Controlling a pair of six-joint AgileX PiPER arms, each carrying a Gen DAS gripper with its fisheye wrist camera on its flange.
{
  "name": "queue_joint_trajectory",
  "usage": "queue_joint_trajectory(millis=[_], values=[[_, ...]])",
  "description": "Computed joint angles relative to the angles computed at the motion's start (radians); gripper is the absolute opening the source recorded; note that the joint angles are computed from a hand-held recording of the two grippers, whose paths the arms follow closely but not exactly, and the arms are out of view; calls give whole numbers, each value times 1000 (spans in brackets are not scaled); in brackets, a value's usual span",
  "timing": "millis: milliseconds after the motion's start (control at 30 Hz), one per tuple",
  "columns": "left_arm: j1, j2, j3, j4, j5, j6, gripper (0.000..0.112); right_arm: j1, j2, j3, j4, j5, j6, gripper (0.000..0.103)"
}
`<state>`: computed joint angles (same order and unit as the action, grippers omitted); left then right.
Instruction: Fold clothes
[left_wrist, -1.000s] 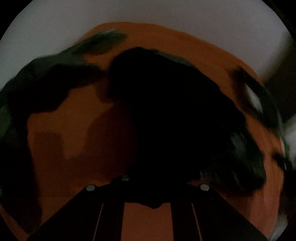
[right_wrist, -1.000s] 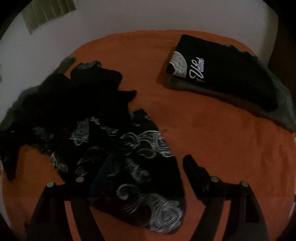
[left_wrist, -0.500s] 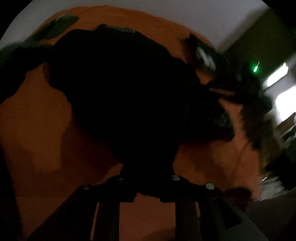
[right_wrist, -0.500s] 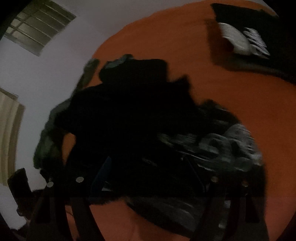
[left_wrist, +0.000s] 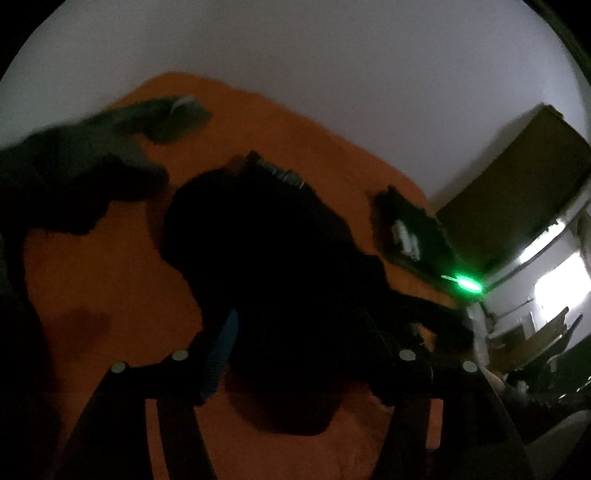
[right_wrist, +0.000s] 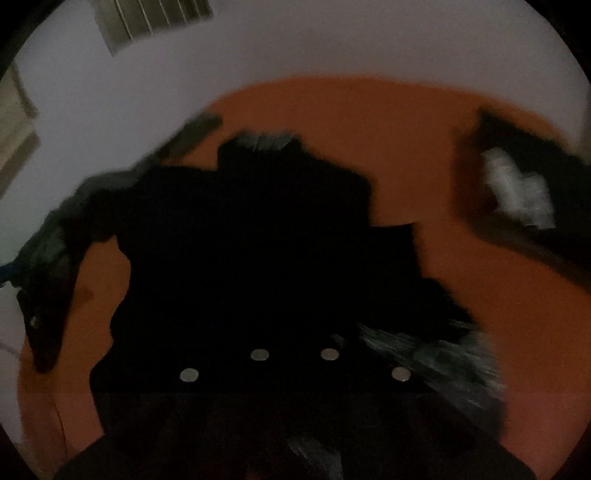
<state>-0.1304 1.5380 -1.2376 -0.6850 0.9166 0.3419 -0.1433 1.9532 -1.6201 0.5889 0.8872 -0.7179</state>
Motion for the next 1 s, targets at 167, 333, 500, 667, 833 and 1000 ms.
queue_joint_trajectory(millis=[167, 333, 500, 667, 833, 1000], values=[[-143, 188, -35, 168, -67, -142, 64, -197, -152, 193, -25, 101, -238, 0], [-260, 337, -118, 226, -120, -288, 64, -329, -190, 303, -165, 38, -240, 0], [-375, 379, -91, 152, -142, -242, 64, -380, -141, 239, -80, 188, -203, 12], [-547, 261, 60, 48, -226, -41, 64, -298, -121, 176, 6, 215, -186, 41], [-686, 177, 156, 177, -317, -84, 64, -223, -93, 104, 115, 292, -182, 58], [-651, 188, 175, 80, -305, -57, 64, -90, -47, 31, 120, 321, -123, 73]])
